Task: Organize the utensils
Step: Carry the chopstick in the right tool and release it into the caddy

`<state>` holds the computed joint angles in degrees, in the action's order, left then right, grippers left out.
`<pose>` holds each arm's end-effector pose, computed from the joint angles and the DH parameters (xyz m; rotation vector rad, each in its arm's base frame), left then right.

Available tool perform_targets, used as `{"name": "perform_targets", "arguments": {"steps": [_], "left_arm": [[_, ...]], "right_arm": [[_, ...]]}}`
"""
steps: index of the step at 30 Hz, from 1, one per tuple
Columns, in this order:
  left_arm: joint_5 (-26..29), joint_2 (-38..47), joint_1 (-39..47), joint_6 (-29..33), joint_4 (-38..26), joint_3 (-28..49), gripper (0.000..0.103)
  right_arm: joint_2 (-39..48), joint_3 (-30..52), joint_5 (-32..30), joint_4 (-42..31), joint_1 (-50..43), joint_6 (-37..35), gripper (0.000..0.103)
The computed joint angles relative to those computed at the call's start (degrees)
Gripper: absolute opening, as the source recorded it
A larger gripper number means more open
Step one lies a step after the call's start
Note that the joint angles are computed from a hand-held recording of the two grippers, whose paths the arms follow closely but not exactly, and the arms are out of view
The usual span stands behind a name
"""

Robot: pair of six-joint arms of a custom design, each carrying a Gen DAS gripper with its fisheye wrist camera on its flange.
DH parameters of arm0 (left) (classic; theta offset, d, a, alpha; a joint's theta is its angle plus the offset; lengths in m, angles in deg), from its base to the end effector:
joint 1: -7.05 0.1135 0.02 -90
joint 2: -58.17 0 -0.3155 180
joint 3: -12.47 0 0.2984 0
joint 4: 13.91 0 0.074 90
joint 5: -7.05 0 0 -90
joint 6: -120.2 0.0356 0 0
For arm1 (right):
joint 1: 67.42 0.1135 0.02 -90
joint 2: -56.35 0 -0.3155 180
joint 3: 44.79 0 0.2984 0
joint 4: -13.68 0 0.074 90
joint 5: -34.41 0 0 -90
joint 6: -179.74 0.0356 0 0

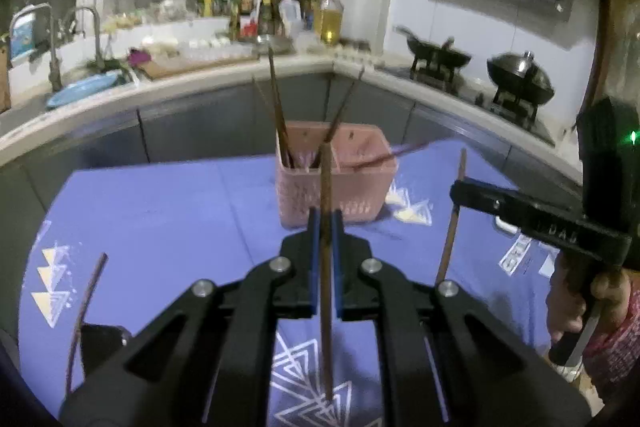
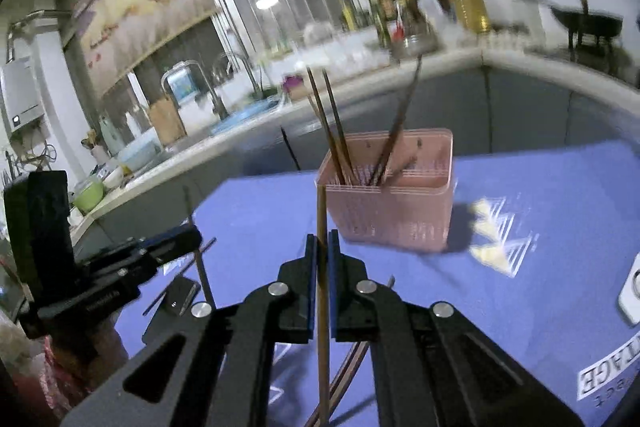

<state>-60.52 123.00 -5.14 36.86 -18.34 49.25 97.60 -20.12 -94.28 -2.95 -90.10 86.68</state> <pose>0.2311 -0.0638 0.2013 0.5730 2.0474 -0.4746 0.1506 -0.0388 0.1806 -0.0333 2.0408 0.4449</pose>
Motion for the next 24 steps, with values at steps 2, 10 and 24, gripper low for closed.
{"name": "perform_targets", "arguments": {"steps": [2,10,24], "left_arm": [[0.15,-2.10,0.26,-0.27,-1.00,-0.37,0.005],[-1.62,-0.01,-1.06,0.27,0.08,0.20,0.005],[-9.98,9.67,-6.57,-8.34,2.73,23.62,0.005]], "right_arm": [[-3.54,-0.78,3.02,-0.30,1.69,0.28,0.005],[-2.31,0.71,5.60,-0.25,4.30,0.50,0.005],[19.60,17.11,23.67,27.43,14.67,12.38,0.005]]}}
